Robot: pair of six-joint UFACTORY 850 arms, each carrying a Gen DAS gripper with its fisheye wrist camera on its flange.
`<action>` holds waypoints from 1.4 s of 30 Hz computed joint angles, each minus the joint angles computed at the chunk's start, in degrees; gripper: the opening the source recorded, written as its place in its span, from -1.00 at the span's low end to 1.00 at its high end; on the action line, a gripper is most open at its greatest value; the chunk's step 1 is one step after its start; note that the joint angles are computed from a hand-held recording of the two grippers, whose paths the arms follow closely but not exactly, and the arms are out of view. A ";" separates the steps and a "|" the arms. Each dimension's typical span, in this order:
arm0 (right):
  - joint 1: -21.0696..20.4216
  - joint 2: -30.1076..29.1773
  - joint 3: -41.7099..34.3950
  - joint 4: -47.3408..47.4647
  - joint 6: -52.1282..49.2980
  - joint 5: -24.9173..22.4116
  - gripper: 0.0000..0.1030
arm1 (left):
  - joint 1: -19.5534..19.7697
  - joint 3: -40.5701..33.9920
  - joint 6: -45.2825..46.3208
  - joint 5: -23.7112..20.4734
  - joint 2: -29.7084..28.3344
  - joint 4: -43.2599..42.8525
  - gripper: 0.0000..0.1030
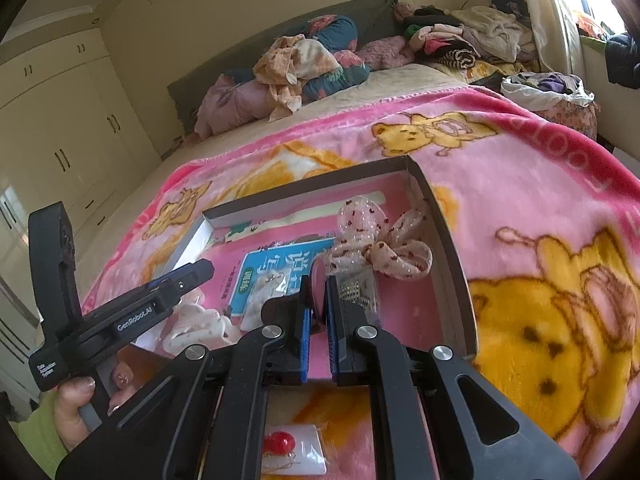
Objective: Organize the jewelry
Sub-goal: 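Carry the claw clip into the box with the left tool while the right tool drops the dark clip, then withdraw both open tools from the box toward the remaining items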
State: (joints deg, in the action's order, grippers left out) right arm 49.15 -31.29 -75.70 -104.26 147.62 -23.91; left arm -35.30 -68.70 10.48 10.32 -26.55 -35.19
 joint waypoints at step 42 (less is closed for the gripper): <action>6.48 6.31 7.77 4.97 -4.72 -17.79 0.73 | -3.09 7.05 10.85 4.42 6.40 -10.60 0.26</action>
State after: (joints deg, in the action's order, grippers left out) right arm 55.63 -24.97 -67.93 -99.30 142.90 -41.71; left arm -38.39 -61.65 21.33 14.73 -20.15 -45.78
